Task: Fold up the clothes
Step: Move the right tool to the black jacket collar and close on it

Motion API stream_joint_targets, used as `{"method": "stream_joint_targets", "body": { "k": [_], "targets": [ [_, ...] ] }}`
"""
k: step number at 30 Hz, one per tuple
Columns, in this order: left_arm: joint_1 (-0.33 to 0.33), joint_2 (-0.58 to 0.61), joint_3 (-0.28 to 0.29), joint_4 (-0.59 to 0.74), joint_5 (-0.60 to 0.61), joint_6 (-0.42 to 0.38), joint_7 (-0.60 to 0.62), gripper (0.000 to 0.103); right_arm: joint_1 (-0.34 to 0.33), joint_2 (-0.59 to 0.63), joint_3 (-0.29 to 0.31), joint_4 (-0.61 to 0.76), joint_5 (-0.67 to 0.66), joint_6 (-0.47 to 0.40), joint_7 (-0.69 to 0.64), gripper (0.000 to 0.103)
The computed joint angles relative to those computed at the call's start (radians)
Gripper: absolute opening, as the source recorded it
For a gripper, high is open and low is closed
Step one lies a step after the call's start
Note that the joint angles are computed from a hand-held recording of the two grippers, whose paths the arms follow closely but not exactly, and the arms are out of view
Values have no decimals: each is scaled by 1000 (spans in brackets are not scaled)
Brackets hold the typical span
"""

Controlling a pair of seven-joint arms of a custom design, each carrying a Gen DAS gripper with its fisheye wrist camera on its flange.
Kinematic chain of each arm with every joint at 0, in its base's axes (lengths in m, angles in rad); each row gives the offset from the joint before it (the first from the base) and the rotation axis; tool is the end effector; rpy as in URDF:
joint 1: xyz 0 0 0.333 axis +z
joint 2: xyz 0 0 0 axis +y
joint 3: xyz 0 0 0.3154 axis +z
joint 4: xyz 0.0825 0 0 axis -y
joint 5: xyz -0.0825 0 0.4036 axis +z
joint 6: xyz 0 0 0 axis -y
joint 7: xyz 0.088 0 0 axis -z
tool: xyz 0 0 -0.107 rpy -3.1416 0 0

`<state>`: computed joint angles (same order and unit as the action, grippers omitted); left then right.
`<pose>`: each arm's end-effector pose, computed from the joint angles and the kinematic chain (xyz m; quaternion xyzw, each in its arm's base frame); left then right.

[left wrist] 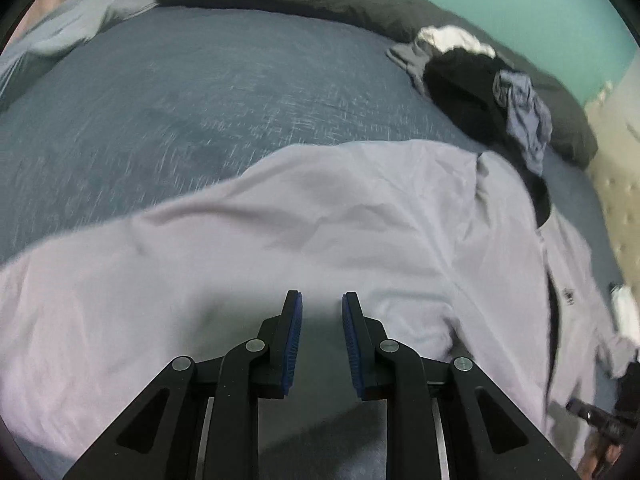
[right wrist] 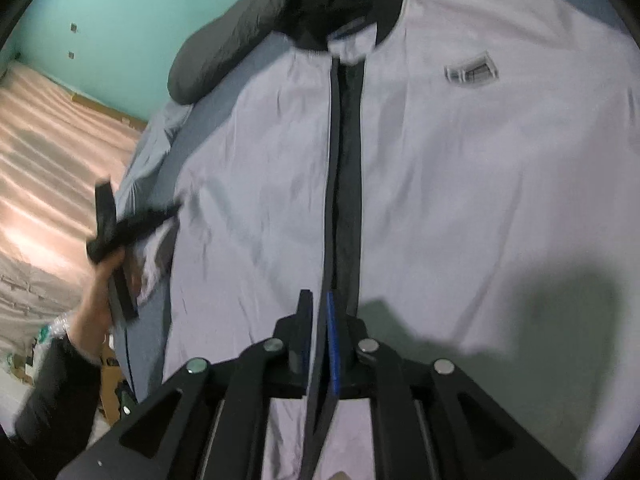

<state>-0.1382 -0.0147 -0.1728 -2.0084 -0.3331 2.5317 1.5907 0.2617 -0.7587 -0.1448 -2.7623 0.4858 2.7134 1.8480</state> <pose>0.5816 -0.1837 0.5117 -0.6383 0.7127 -0.2858 0.0551 0.3799 0.0268 0.4923 -0.4575 0.7990 0.0050 0.3901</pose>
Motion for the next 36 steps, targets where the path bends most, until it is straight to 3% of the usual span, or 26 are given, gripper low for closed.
{"method": "stream_joint_targets", "body": {
  "k": [3, 4, 6, 12, 23, 32, 36],
  "targets": [
    [-11, -60, 0, -73, -86, 52, 27, 23, 27, 76, -55, 79, 20, 42, -69, 40],
    [-18, -78, 0, -97, -105, 75, 30, 24, 35, 106, -70, 108, 27, 53, -97, 41],
    [-31, -101, -1, -133, -116, 112, 12, 27, 49, 166, -98, 169, 48, 73, -157, 42],
    [-59, -129, -7, -201, -59, 192, -42, 30, -17, 352, -108, 364, 78, 0, -267, 43],
    [-100, -122, 7, -248, -91, 291, -31, 43, -174, 681, -11, 723, 44, -100, -256, 43],
    [-116, -112, 19, -255, -170, 296, 41, 48, -274, 930, 76, 991, -19, -124, -164, 43],
    [-115, -107, 20, -255, -207, 292, 74, 48, -297, 1011, 97, 1093, -68, -181, -148, 43]
  ]
}}
